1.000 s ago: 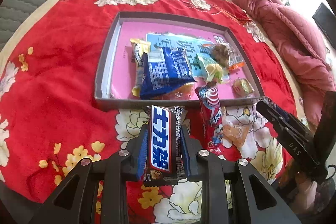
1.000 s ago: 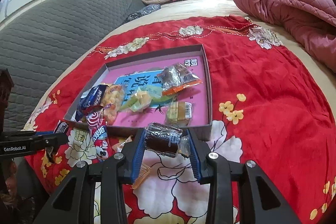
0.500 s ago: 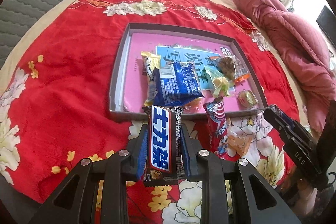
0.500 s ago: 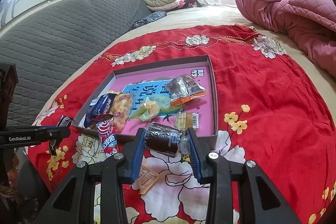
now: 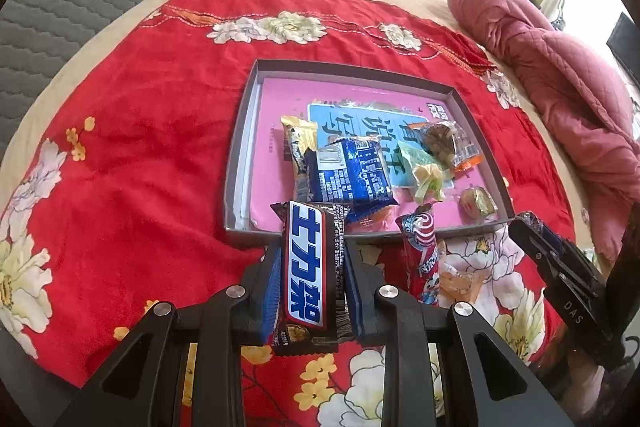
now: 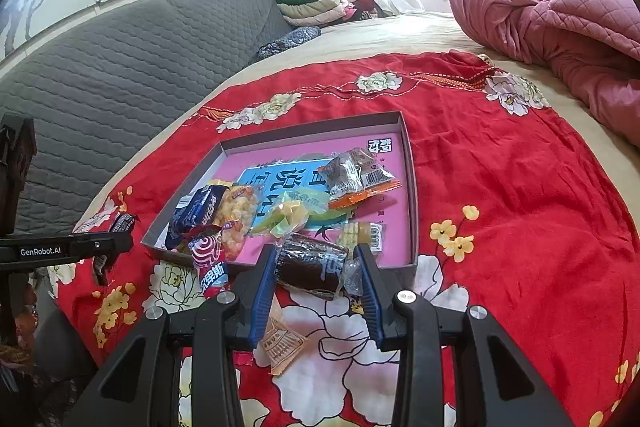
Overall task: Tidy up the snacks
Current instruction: 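Lift and carry the chocolate bar and brown snack over the box with both tools, then lower both snacks into the box and open both tools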
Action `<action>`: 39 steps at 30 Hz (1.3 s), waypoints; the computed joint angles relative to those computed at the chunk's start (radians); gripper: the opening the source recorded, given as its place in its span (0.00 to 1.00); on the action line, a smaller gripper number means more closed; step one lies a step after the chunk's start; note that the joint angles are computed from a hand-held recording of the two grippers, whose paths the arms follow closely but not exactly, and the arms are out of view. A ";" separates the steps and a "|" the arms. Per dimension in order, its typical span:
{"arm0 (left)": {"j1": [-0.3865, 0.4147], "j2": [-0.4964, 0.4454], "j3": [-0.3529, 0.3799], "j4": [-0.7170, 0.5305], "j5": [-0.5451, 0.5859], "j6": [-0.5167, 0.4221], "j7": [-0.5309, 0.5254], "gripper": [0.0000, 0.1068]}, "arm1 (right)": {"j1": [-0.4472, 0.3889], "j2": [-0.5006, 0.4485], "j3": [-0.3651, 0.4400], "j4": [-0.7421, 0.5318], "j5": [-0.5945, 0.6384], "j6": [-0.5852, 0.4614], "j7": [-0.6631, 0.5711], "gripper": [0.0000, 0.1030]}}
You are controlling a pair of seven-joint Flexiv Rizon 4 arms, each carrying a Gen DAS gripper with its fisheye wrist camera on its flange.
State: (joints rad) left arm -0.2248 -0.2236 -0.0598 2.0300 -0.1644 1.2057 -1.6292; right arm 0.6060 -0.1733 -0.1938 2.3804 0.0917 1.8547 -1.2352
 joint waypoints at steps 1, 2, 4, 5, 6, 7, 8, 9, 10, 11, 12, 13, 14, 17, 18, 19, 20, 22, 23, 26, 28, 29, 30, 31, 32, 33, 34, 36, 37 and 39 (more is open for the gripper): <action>0.000 0.000 0.000 -0.001 0.001 -0.001 0.000 0.27 | 0.000 0.000 0.000 0.000 0.000 0.000 0.000 0.38; -0.001 0.002 0.000 0.000 0.002 -0.001 0.000 0.27 | 0.000 0.000 0.000 0.000 0.000 0.000 0.000 0.38; -0.003 0.002 0.001 0.000 0.007 0.000 -0.004 0.27 | 0.004 -0.001 -0.004 0.000 0.003 0.003 -0.002 0.38; -0.003 0.002 0.002 -0.002 0.010 -0.001 -0.005 0.27 | 0.002 -0.002 -0.001 -0.001 0.004 0.005 -0.001 0.38; -0.004 0.001 0.003 -0.003 0.013 -0.002 -0.007 0.27 | 0.003 -0.004 -0.001 -0.002 0.006 0.008 -0.003 0.38; -0.004 0.001 0.003 -0.004 0.014 -0.001 -0.008 0.27 | 0.005 -0.004 -0.002 -0.003 0.009 0.009 -0.005 0.38; -0.003 0.001 0.003 -0.005 0.015 -0.001 -0.009 0.27 | 0.006 -0.004 -0.002 -0.003 0.012 0.011 -0.007 0.38; -0.003 0.000 0.004 -0.006 0.016 -0.001 -0.011 0.27 | 0.009 -0.005 -0.004 -0.003 0.015 0.013 -0.010 0.38; -0.002 -0.001 0.005 -0.007 0.017 -0.001 -0.013 0.27 | 0.016 -0.003 -0.012 -0.003 0.019 0.012 -0.014 0.38; -0.002 -0.001 0.005 -0.008 0.016 0.001 -0.014 0.27 | 0.051 -0.001 -0.045 -0.002 0.031 0.009 -0.024 0.38; 0.000 -0.002 0.003 -0.008 0.012 0.005 -0.012 0.27 | 0.086 0.001 -0.081 0.000 0.041 0.008 -0.034 0.38; 0.001 -0.002 0.004 -0.009 0.013 0.007 -0.013 0.27 | 0.094 0.000 -0.087 -0.001 0.043 0.010 -0.037 0.38; 0.000 -0.004 0.006 -0.011 0.017 0.008 -0.017 0.27 | 0.090 -0.002 -0.083 -0.002 0.045 0.014 -0.037 0.38; 0.004 -0.006 0.006 -0.013 0.014 0.013 -0.015 0.27 | 0.085 -0.004 -0.078 -0.007 0.050 0.015 -0.044 0.38; 0.003 -0.008 0.007 -0.014 0.017 0.012 -0.017 0.27 | 0.084 -0.005 -0.077 -0.008 0.052 0.014 -0.045 0.38; 0.005 -0.009 0.006 -0.014 0.014 0.014 -0.015 0.27 | 0.078 -0.005 -0.071 -0.008 0.052 0.015 -0.046 0.38; 0.006 -0.010 0.006 -0.014 0.013 0.016 -0.015 0.27 | 0.094 -0.005 -0.086 -0.008 0.058 0.015 -0.050 0.38; 0.008 -0.013 0.006 -0.016 0.011 0.018 -0.014 0.27 | 0.122 -0.003 -0.112 -0.006 0.068 0.016 -0.057 0.38; 0.011 -0.015 0.003 -0.015 0.004 0.022 -0.007 0.27 | 0.121 -0.002 -0.111 -0.005 0.070 0.017 -0.059 0.38; 0.009 -0.021 0.008 -0.019 0.011 0.026 -0.014 0.27 | 0.124 -0.003 -0.116 -0.007 0.076 0.016 -0.061 0.38; 0.009 -0.026 0.012 -0.023 0.017 0.030 -0.020 0.27 | 0.130 -0.003 -0.121 -0.008 0.078 0.016 -0.063 0.38; 0.009 -0.028 0.012 -0.025 0.017 0.032 -0.020 0.27 | 0.126 -0.003 -0.119 -0.006 0.078 0.018 -0.063 0.38; 0.011 -0.032 0.013 -0.028 0.018 0.034 -0.021 0.27 | 0.121 -0.004 -0.114 -0.008 0.077 0.017 -0.063 0.38; 0.009 -0.035 0.016 -0.032 0.023 0.035 -0.027 0.27 | 0.119 -0.005 -0.113 -0.009 0.077 0.018 -0.063 0.38; 0.010 -0.040 0.018 -0.037 0.025 0.036 -0.029 0.27 | 0.123 -0.005 -0.117 -0.009 0.079 0.018 -0.064 0.38; 0.012 -0.045 0.017 -0.041 0.024 0.039 -0.029 0.27 | 0.124 -0.006 -0.118 -0.010 0.079 0.018 -0.065 0.38; 0.014 -0.049 0.017 -0.043 0.022 0.046 -0.029 0.27 | 0.122 -0.006 -0.115 -0.009 0.079 0.019 -0.065 0.38; 0.015 -0.061 0.019 -0.052 0.027 0.054 -0.031 0.27 | 0.123 -0.009 -0.117 -0.012 0.080 0.018 -0.066 0.38; 0.019 -0.067 0.017 -0.055 0.023 0.060 -0.026 0.27 | 0.120 -0.011 -0.115 -0.014 0.080 0.018 -0.066 0.38; 0.017 -0.080 0.022 -0.066 0.032 0.072 -0.027 0.27 | 0.094 -0.019 -0.091 -0.023 0.073 0.019 -0.061 0.38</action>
